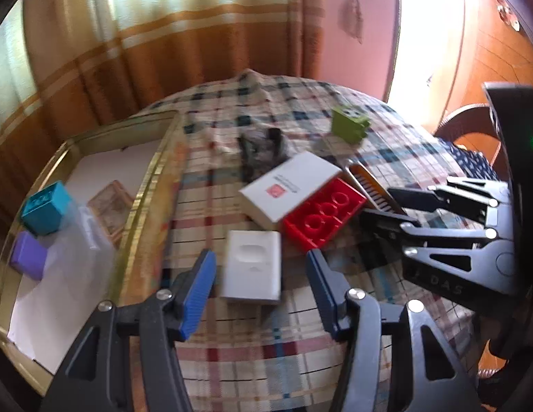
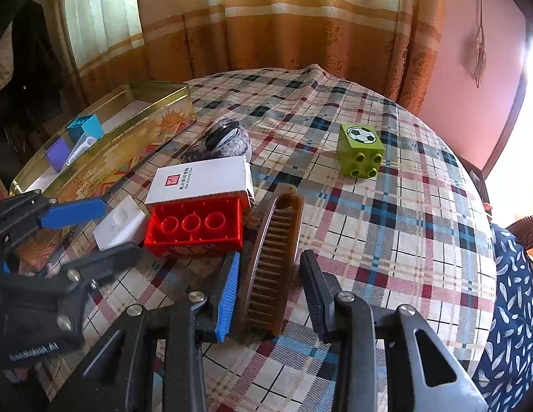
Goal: Organize rigid objects
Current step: 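Close the left gripper on the white charger while the right gripper grasps the brown comb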
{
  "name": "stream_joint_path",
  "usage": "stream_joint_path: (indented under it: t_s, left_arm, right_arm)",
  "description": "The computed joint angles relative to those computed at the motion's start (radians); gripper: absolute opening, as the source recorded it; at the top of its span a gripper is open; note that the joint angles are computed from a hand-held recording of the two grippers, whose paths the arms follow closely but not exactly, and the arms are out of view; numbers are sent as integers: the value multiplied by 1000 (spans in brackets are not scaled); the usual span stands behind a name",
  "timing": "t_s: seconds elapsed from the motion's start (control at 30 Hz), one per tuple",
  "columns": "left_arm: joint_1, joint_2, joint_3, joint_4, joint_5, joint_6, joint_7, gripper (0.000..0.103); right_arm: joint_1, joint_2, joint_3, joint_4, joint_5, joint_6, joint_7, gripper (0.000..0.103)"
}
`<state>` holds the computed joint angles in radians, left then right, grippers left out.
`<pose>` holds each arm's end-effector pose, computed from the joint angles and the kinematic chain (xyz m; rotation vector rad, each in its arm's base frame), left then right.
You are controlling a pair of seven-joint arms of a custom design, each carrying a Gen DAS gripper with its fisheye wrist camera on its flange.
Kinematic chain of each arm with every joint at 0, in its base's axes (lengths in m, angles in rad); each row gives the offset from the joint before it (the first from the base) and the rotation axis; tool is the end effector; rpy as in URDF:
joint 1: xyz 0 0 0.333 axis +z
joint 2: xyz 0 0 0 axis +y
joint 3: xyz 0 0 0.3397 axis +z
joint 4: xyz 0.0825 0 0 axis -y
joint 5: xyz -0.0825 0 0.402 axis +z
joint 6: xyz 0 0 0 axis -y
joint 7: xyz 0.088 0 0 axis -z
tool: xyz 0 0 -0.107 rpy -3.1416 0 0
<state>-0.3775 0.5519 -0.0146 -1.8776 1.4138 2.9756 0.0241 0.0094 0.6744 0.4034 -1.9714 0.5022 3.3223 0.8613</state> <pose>0.5844 -0.3147 0.2453 -1.6414 1.9943 -0.6972 0.6405 0.1960 0.2157 -2.0929 1.3506 -0.4421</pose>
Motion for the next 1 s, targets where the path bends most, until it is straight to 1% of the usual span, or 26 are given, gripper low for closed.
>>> stream_joint_path:
  t_s: [0.07, 0.13, 0.2, 0.3, 0.37, 0.4, 0.53, 0.6, 0.63, 0.7, 0.73, 0.77, 0.83, 0.87, 0.9, 0.93, 0.97, 1.0]
  left_arm:
    - [12, -4, -2, -8, -9, 18, 0, 56]
    - [28, 4, -19, -8, -66, 21, 62, 56]
    - [29, 15, -21, -2, -108, 21, 107, 56]
    - [11, 21, 5, 2, -112, 66, 98, 56]
    - [15, 27, 4, 2, -132, 98, 130, 56]
    - [22, 31, -4, 2, -156, 102, 163, 56]
    - [45, 54, -33, 9, -299, 61, 289, 56]
    - [17, 60, -2, 16, -319, 59, 290, 56]
    - [17, 61, -5, 18, -338, 49, 309, 56]
    - [-18, 64, 26, 30, -334, 35, 295, 56]
    - [-24, 65, 31, 32, -336, 30, 296, 55]
    - [-31, 64, 40, 30, -329, 34, 289, 51]
    - [-40, 62, 51, 27, -319, 39, 278, 50]
    - [-44, 61, 57, 25, -315, 40, 269, 49]
    - [-42, 63, 56, 26, -314, 44, 266, 43]
    - [-38, 62, 57, 23, -312, 58, 261, 39]
    - [-38, 64, 60, 25, -312, 60, 258, 37]
    - [-39, 65, 62, 26, -312, 63, 254, 37]
  right_arm:
    - [-4, 0, 4, -1, -2, 0, 0, 39]
    - [-7, 1, 7, -1, -3, 1, 0, 39]
    - [-8, 1, 8, -2, -4, 1, 1, 39]
    - [-15, 2, 14, -2, -6, 0, 2, 39]
    - [-10, 1, 9, -2, -6, 1, 3, 39]
    - [-11, 1, 9, -2, -7, 0, 2, 39]
    - [-18, 2, 15, -2, -9, 0, 2, 39]
    - [-17, 3, 16, -2, -9, 0, 3, 39]
    - [-18, 3, 16, -2, -9, 0, 2, 39]
    - [-20, 4, 18, -2, -9, 1, 3, 39]
    - [-11, 2, 10, -2, -6, 3, 6, 39]
    - [-6, 1, 6, -3, -4, 4, 8, 39]
    - [-7, 1, 7, -4, -7, 5, 8, 39]
    - [-6, 1, 6, -5, -7, 6, 9, 37]
    - [-8, 1, 8, -5, -8, 8, 10, 33]
    - [-10, 2, 11, -6, -9, 9, 11, 30]
    - [-15, 3, 14, -5, -12, 6, 11, 29]
    - [-17, 2, 16, -5, -13, 6, 11, 28]
